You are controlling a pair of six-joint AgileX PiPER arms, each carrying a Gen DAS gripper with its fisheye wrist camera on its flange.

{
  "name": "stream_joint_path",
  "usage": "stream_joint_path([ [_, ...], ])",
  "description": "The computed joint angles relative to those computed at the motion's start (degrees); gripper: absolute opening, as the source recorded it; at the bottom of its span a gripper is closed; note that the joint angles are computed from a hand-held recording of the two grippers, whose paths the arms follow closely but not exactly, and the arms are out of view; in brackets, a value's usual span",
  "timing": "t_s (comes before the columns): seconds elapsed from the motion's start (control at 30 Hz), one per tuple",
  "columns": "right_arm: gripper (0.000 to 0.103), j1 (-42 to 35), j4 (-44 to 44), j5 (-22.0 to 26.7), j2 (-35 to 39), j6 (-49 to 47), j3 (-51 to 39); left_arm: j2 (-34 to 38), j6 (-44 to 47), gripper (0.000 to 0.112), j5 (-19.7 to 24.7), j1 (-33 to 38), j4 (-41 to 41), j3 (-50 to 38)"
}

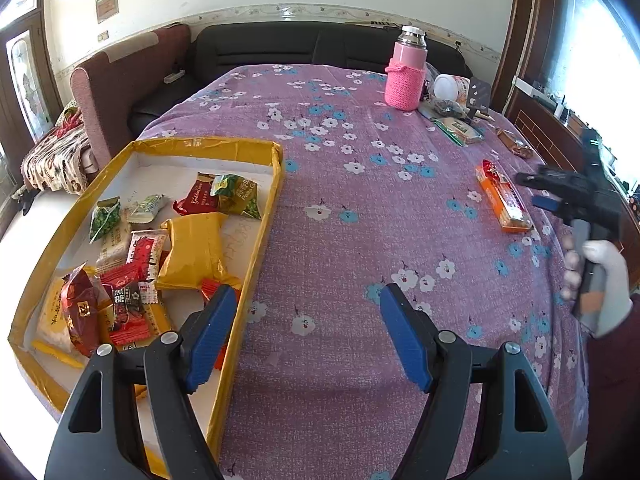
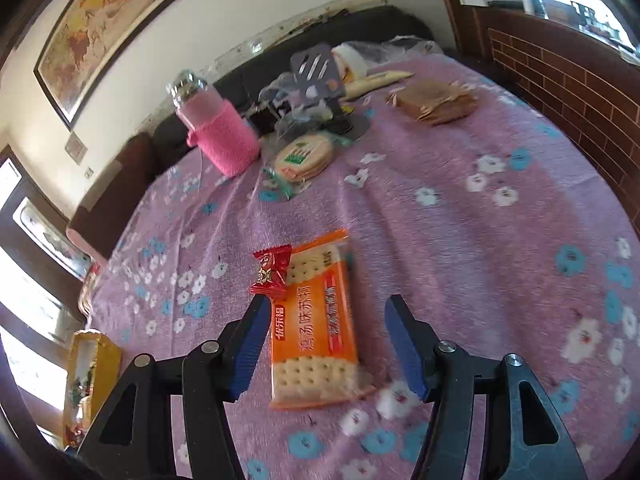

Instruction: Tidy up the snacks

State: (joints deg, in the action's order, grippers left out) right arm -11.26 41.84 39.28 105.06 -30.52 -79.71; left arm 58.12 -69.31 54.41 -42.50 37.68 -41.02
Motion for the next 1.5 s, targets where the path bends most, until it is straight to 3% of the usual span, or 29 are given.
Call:
stream_joint_path([
  [0.13,0.06,6.8,-11.9,-3.3,3.2,6.7,-1.0,-0.3,1.1,0.074,-1.1,1.4,-1.2,0.5],
  [0.2,0.057,9.8,-17.0,-7.3,1.3,7.8,2.3,-0.4,2.5,0.074,-2.6,3.3,-2.5,0.9],
  [0.3,0.057,12.6,-13.4,-5.8,-1.9,1.1,6.8,-0.2,5.3,0.074,-5.5,6.4,-5.1,1.6],
  [0.4,0.057,14.6,-5.8,-0.2,-5.1,-8.6,10.6,0.0,7.6,0.074,-7.5,8.4,-7.2,2.2],
  [0.5,0.056,13.0,4.7,15.0,-3.8,-19.8,9.7,-0.4,8.9,0.074,-8.4,9.5,-8.1,2.6],
  [0.57,0.058,11.4,7.3,17.7,-4.0,-20.5,8.8,-1.1,9.9,0.074,-9.2,10.4,-8.9,3.0],
  [0.63,0.063,10.9,6.0,12.2,-4.5,-16.7,7.7,-2.0,11.5,0.074,-10.5,11.6,-10.5,3.5],
  [0.77,0.063,13.2,0.5,6.5,-1.5,-9.0,3.3,-3.0,15.1,0.074,-12.5,14.0,-13.8,3.9],
  [0.9,0.059,20.4,-14.0,-5.0,1.2,3.3,1.0,-4.6,26.5,0.074,-16.5,19.1,-25.8,4.5],
  [0.93,0.056,21.4,-17.4,-5.7,3.0,6.9,-1.0,-4.7,27.1,0.074,-16.6,18.6,-26.8,4.4],
  [1.03,0.028,23.3,-23.9,-8.6,4.5,12.6,-2.1,-3.9,26.4,0.074,-16.8,16.0,-26.4,3.7],
  [1.07,0.027,23.8,-25.5,-9.0,4.5,13.9,-2.1,-3.2,26.9,0.074,-17.1,15.4,-27.0,3.5],
  [1.17,0.022,22.8,-21.3,-8.3,3.4,10.2,-0.7,0.3,31.2,0.074,-18.7,15.6,-31.9,2.5],
  [1.2,0.017,21.4,-17.2,-8.2,2.2,6.3,0.9,2.1,34.0,0.074,-19.5,16.3,-35.1,2.1],
  [1.3,0.017,14.9,-0.3,-5.4,-3.2,-9.2,7.5,7.6,38.0,0.074,-21.3,17.2,-40.1,0.4],
  [1.4,0.017,10.1,8.7,-2.9,-7.1,-18.8,12.6,14.4,36.4,0.074,-22.5,15.8,-38.7,-3.3],
  [1.5,0.017,6.5,14.2,-0.6,-8.9,-24.9,15.1,20.3,30.1,0.074,-22.3,13.3,-31.9,-7.1],
])
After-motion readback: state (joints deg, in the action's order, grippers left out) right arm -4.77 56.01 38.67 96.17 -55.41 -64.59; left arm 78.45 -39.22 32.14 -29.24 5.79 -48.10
